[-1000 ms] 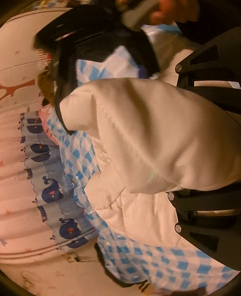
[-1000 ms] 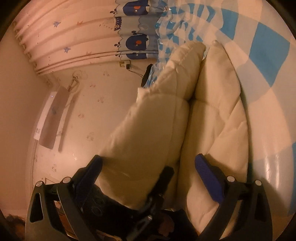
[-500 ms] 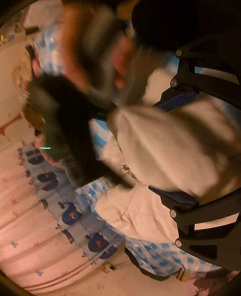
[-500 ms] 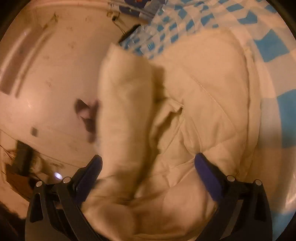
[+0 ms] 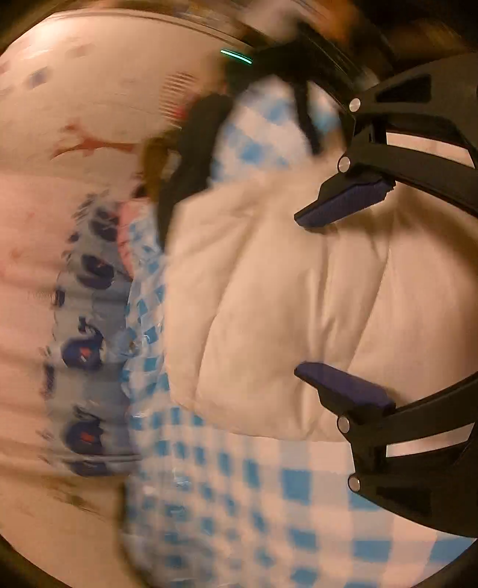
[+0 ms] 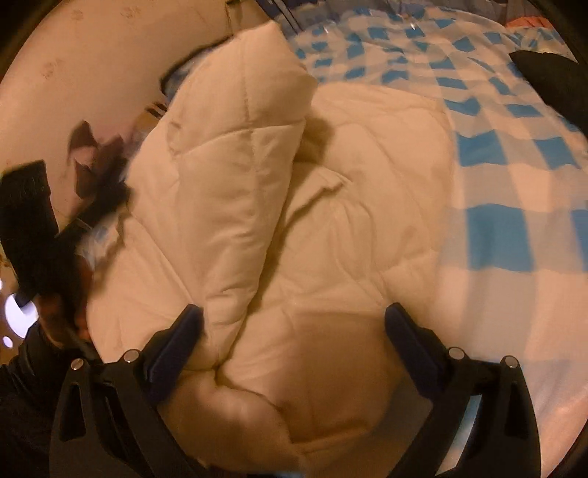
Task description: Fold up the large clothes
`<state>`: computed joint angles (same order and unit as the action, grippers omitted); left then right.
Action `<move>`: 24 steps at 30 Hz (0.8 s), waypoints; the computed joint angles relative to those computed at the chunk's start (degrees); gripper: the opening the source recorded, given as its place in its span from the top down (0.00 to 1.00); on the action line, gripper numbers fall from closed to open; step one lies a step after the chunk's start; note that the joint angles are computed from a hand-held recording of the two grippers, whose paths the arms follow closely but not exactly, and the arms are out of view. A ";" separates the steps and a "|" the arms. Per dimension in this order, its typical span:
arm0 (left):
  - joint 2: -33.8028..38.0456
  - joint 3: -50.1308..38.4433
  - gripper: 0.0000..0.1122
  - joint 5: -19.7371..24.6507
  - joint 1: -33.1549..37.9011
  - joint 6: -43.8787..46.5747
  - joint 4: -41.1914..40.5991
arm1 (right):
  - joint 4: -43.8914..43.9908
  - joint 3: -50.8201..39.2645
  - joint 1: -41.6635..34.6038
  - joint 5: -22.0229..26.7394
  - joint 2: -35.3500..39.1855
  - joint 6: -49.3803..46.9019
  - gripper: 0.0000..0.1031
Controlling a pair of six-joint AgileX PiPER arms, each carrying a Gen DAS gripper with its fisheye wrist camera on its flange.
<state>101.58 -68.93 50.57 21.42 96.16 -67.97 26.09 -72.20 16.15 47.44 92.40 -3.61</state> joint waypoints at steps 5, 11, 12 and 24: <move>-1.13 2.29 0.36 -4.30 -2.21 2.26 -0.70 | 16.28 -2.81 -4.35 -2.53 -7.47 -9.81 0.08; -2.68 2.41 0.36 -10.52 -6.07 -0.82 3.44 | 18.52 -23.47 -2.04 2.33 15.76 -5.18 0.11; -2.15 1.03 0.36 -10.49 -6.68 -3.66 5.60 | 17.03 -23.57 -1.80 1.90 19.48 -3.94 0.19; 1.80 -4.31 0.31 -7.95 -8.52 -11.90 12.33 | -3.06 -18.37 1.45 -3.68 14.20 9.54 0.37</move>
<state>103.38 -73.24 42.62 12.90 84.26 -55.64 23.02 -90.57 17.60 43.76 106.60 5.93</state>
